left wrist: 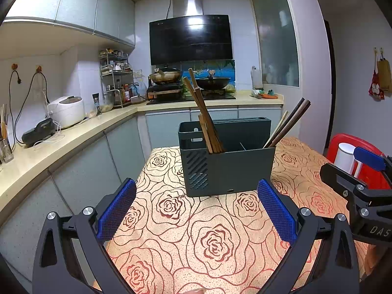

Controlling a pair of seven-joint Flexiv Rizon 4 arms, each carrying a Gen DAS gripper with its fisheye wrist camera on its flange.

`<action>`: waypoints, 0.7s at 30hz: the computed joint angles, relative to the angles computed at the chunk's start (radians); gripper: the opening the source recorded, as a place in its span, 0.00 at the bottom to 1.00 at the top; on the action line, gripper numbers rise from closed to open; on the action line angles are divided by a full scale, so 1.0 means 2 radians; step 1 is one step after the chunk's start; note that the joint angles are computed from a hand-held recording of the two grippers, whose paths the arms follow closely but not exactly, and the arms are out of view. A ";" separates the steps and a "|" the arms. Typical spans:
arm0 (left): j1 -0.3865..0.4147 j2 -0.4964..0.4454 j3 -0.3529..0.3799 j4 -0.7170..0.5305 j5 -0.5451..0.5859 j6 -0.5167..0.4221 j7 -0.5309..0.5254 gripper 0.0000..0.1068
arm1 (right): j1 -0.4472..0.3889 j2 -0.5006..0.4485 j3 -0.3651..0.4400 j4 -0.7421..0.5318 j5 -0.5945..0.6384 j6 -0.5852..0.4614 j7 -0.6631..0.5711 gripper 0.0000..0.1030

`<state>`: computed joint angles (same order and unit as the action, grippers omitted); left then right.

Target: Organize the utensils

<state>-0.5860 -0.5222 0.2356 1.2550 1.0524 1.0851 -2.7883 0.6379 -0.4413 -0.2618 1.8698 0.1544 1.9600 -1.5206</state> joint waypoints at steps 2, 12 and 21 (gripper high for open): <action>0.000 0.000 0.000 0.000 0.000 0.000 0.000 0.90 | 0.001 -0.001 -0.001 0.000 0.001 0.001 0.000 0.93; 0.001 0.000 -0.001 0.001 -0.002 0.002 -0.001 0.90 | 0.000 -0.001 0.000 -0.001 0.001 0.000 0.000 0.93; -0.002 -0.002 0.001 0.004 0.002 0.003 -0.009 0.90 | -0.001 -0.002 0.002 -0.002 -0.001 0.000 0.001 0.93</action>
